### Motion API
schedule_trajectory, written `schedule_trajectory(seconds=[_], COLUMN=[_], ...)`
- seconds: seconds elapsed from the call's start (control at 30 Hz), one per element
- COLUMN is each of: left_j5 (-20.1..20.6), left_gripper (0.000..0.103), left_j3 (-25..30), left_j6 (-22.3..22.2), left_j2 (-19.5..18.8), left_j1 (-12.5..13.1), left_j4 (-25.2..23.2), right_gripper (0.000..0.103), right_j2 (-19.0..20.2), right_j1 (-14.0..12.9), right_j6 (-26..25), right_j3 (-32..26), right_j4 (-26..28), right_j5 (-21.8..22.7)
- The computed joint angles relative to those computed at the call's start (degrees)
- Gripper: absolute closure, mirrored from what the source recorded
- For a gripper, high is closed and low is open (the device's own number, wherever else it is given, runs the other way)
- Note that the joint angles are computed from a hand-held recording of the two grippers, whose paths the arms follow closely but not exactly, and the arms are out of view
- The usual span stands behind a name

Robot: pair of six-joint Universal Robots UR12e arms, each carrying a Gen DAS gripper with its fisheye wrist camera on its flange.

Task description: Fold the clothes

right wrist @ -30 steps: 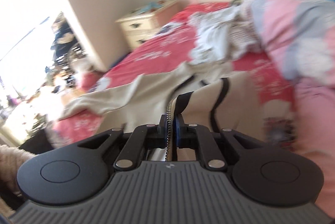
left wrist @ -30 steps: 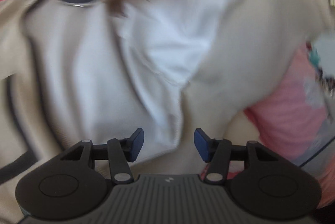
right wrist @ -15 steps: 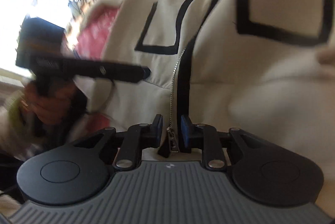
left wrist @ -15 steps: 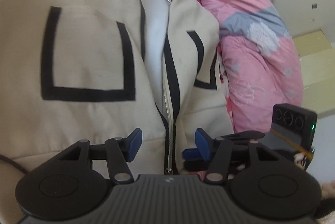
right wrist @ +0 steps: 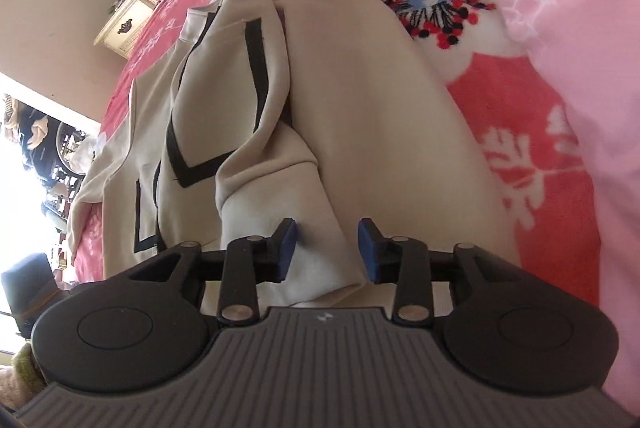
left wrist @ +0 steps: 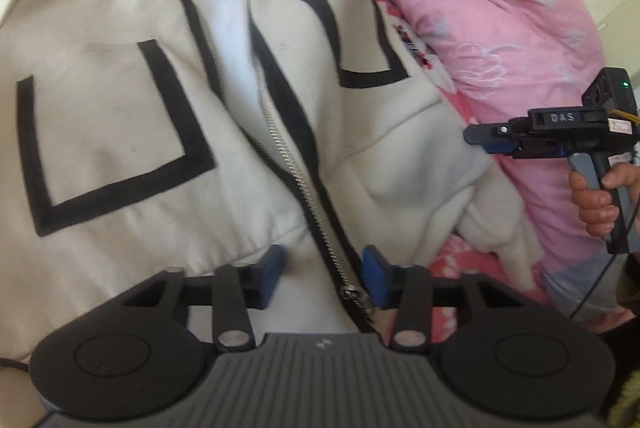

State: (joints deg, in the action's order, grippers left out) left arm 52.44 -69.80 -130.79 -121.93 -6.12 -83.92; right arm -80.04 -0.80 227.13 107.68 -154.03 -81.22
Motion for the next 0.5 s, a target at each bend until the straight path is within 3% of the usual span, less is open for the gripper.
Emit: schedule_trajectory(seconds=[0.1, 0.13, 0.17, 0.2, 0.3, 0.37, 0.43, 0.5], left_j5=[-0.4, -0.7, -1.4, -2.2, -3.1, -3.4, -2.7, -0.7], left_gripper=[0.081, 0.084, 0.091, 0.101, 0.101, 0.101, 0.101, 0.101], left_j3=[-1.3, -1.5, -1.7, -1.9, 1.1, 2.8, 3.4, 2.6], left_j6=[-2.7, -3.4, -4.1, -4.9, -4.7, -3.4, -2.0, -1.0], left_j2=[0.6, 0.7, 0.8, 0.9, 0.1, -0.2, -0.1, 0.2], left_j1=[0.3, 0.4, 0.5, 0.7, 1.2, 1.6, 1.7, 1.4], left_j4=[2.8, 3.2, 3.5, 3.8, -1.9, -5.5, -7.3, -5.7], right_gripper=[0.067, 0.075, 0.093, 0.094, 0.097, 0.097, 0.097, 0.097], right_j2=[0.5, 0.8, 0.9, 0.9, -0.2, -1.9, -3.8, -4.7], right_j1=[-0.7, -0.5, -0.4, -0.3, -0.1, 0.0, -0.5, -0.2], right_j6=[-0.7, -1.8, -2.3, -2.9, -6.0, -10.0, -14.4, -17.9], right_j3=[0.6, 0.4, 0.2, 0.0, -0.7, -1.8, -3.0, -4.2], right_j4=[-1.9, -1.9, -2.0, -2.1, -2.2, 0.5, 5.3, 11.2], right_j5=[3.6, 3.1, 2.7, 2.4, 2.6, 3.6, 5.7, 3.5])
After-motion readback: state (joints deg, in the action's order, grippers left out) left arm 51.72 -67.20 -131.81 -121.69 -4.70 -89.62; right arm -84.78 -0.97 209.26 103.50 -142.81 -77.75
